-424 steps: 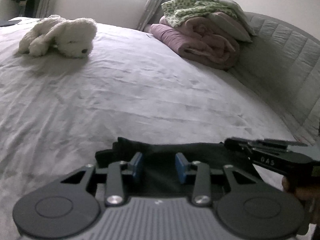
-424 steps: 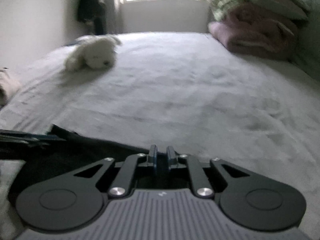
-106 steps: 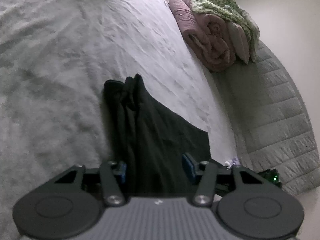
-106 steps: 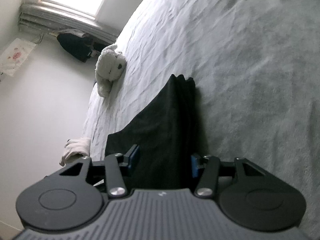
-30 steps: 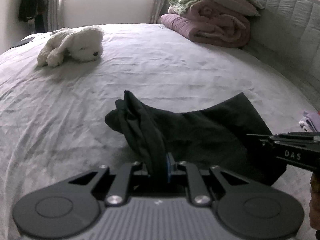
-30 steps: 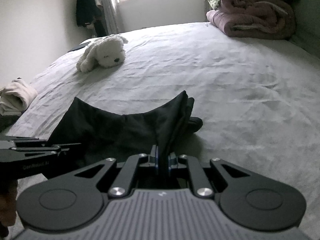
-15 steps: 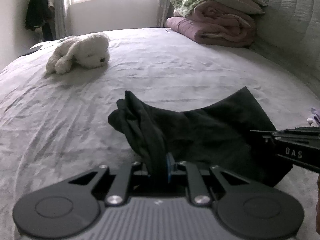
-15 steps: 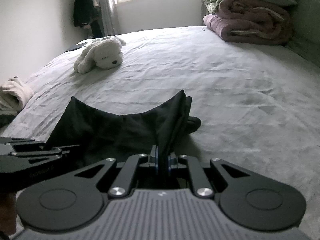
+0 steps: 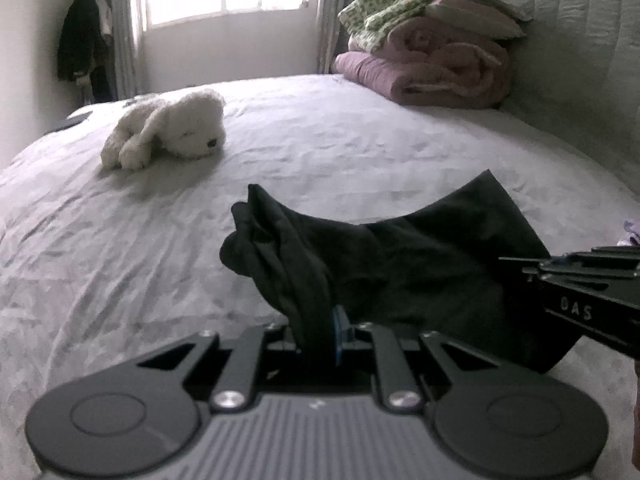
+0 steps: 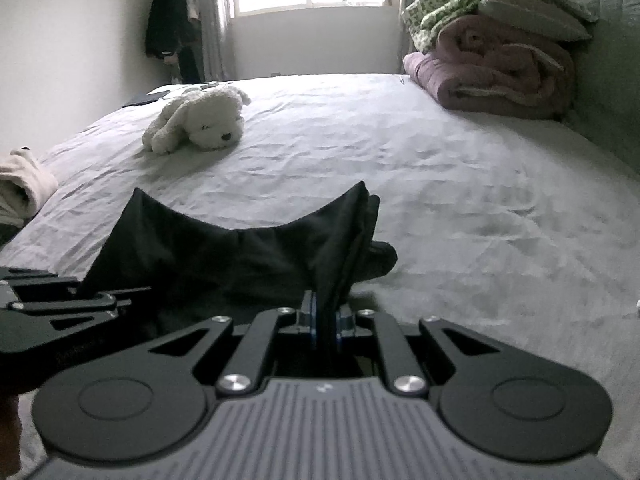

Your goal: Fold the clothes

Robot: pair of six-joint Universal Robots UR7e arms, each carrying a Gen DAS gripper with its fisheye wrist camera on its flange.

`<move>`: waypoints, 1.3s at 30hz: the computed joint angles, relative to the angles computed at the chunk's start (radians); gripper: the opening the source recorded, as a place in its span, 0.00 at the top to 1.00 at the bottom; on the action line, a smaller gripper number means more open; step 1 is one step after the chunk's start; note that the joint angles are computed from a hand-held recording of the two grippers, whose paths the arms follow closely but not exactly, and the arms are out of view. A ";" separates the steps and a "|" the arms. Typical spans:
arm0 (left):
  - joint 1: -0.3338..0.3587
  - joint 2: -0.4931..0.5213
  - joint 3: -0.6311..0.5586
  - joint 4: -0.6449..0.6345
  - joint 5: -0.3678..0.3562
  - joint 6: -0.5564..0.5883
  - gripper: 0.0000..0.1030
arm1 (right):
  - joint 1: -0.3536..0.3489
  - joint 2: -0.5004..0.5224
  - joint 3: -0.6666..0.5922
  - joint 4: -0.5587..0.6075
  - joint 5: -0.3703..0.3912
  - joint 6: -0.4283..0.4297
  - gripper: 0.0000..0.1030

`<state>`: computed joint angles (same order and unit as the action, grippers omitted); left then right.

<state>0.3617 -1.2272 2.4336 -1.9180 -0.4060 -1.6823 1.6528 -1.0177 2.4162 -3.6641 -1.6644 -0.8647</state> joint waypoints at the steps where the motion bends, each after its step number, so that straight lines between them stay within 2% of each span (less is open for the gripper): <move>1: -0.004 0.001 -0.001 0.004 0.003 -0.002 0.87 | -0.001 -0.001 0.002 -0.007 0.003 -0.008 0.89; 10: -0.022 0.022 0.003 -0.036 0.015 0.024 0.87 | -0.018 -0.024 0.018 -0.024 0.029 -0.045 0.89; 18: -0.033 0.092 -0.052 0.001 0.015 0.000 0.87 | -0.037 -0.044 0.038 -0.063 0.041 -0.084 0.89; 30: -0.028 0.208 -0.128 -0.093 0.053 0.089 0.87 | -0.105 -0.113 0.055 -0.074 0.088 -0.148 0.89; 39: 0.005 0.345 -0.212 -0.345 0.074 0.250 0.87 | -0.168 -0.150 0.022 -0.073 0.102 -0.175 0.89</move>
<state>0.3667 -0.8821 2.2218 -2.2629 -0.3315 -1.4318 1.4848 -1.1679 2.4381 -3.7367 -1.5629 -1.0398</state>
